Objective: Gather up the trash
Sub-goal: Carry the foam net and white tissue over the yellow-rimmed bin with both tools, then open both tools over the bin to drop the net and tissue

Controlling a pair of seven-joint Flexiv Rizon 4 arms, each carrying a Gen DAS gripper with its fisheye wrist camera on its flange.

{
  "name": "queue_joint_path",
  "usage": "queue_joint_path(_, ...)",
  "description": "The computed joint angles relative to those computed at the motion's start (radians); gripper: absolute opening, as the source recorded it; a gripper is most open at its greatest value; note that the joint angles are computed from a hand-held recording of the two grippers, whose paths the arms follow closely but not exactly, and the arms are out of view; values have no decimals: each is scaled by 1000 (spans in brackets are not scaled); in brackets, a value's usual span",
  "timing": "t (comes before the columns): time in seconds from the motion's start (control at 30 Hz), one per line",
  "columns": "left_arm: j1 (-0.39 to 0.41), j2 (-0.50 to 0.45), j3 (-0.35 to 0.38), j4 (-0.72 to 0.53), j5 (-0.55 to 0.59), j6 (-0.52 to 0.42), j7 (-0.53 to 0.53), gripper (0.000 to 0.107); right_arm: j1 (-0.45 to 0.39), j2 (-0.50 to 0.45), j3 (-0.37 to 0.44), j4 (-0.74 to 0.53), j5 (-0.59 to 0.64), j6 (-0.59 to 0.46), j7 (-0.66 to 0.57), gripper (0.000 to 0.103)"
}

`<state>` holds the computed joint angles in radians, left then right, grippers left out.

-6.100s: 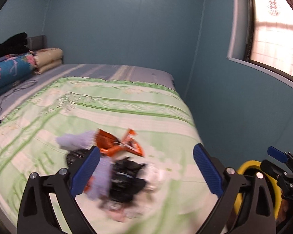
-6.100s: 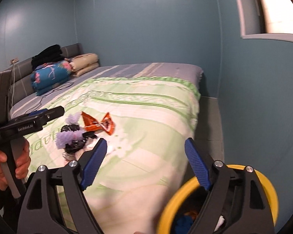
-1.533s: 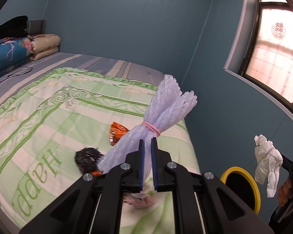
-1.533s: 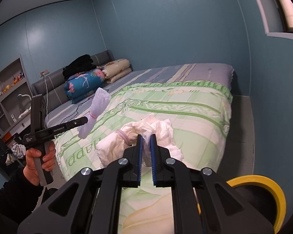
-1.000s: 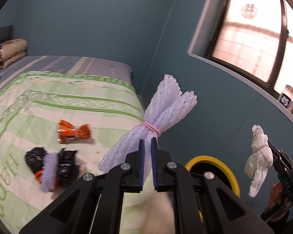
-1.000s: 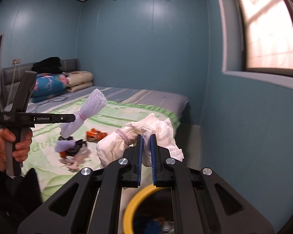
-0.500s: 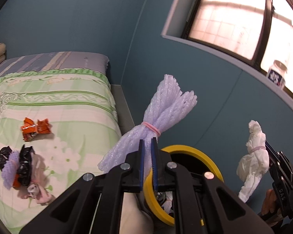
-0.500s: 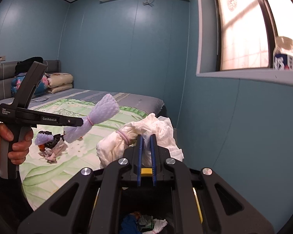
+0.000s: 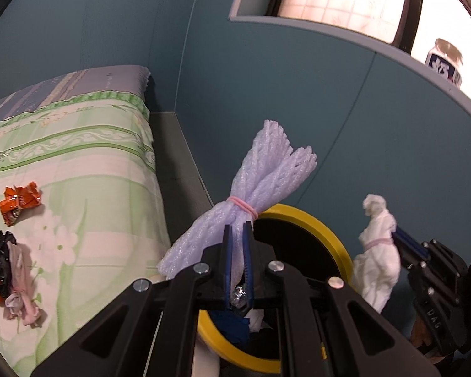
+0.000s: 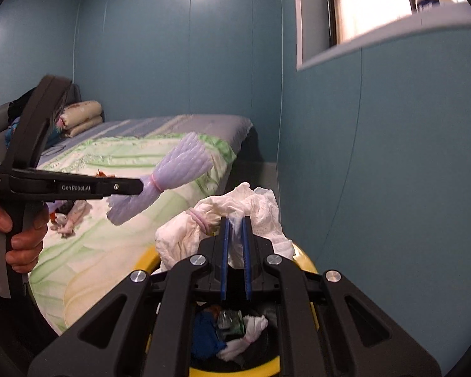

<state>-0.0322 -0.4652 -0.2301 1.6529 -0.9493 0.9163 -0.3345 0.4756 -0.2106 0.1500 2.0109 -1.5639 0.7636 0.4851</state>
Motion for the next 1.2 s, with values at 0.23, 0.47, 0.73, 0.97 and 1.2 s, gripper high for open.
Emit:
queue_joint_path(0.23,-26,-24,-3,-13,50,8,-43,6,-35,4,-6,26,23,86,27,7)
queue_joint_path(0.47,-32,-44,-6,-23,101,8,-88,6,-48,-12,-13,27,66,144,16,7)
queue_joint_path(0.73,-24,-40,-15,-16,109,-9,-92,6,-54,-13,-20,29,112,176,-19,8)
queue_joint_path(0.97,-18,-43,-21,-18,85,-17,-88,24,-57,-22,-29,26,152,193,-38,13)
queue_joint_path(1.2,-18,-36,-19,-8,49,9,-82,46,-58,-13,-32,34,150,180,-10,27)
